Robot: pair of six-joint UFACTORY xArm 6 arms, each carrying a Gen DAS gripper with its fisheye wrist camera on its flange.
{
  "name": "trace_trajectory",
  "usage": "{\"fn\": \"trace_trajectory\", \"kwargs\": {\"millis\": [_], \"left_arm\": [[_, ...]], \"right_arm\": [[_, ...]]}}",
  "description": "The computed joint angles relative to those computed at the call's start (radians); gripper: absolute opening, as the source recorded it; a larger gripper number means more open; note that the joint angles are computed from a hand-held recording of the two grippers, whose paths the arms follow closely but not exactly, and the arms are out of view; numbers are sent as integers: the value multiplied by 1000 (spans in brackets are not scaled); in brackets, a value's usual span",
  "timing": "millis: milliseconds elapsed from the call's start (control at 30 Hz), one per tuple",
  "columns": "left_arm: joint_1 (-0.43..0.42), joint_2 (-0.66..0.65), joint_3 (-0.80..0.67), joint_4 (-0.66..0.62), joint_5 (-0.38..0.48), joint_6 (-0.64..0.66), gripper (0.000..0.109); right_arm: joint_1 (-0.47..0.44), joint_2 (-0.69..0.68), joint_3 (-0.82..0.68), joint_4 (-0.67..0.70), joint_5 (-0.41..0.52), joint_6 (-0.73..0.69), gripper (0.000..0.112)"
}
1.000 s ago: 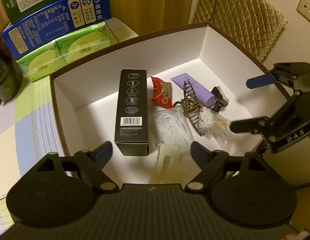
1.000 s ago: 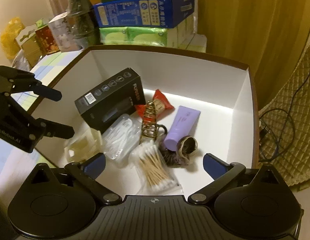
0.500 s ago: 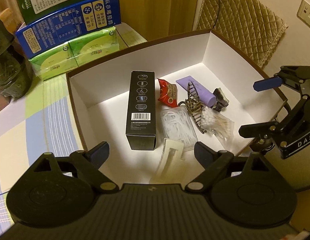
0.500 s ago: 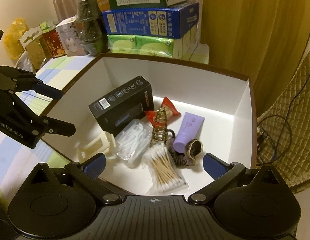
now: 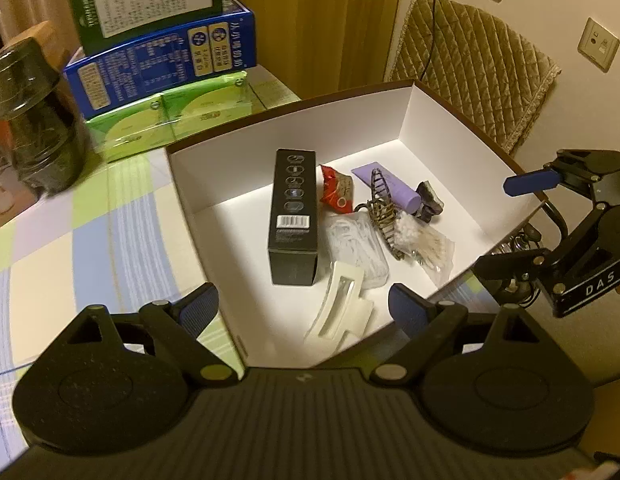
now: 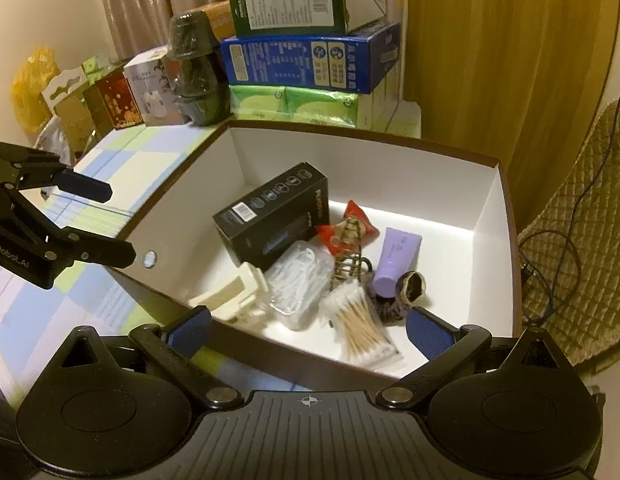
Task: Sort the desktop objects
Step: 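Withdraw both tools from the box toward the pill bottle and green tube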
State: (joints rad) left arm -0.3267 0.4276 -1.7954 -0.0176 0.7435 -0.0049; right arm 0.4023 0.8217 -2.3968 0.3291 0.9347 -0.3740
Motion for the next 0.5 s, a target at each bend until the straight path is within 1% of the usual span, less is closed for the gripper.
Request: {"fn": "trace_trajectory", "kwargs": {"millis": [100,233,400,500], "left_arm": [[8,-61,84,3,-33,-2,90],[24,-134,182,-1,-57,-10,90],[49,-222,297,-4,-80,-10,90],[65,-269,357,-14,-88,-5,90]], "right_arm": [[16,-89,142,15,-71,-1,101],[43,-166,264,26,-128,7,101],[80,-217,345,29,-164,27,101],[101,-231,369,28,-178,47,101]]}}
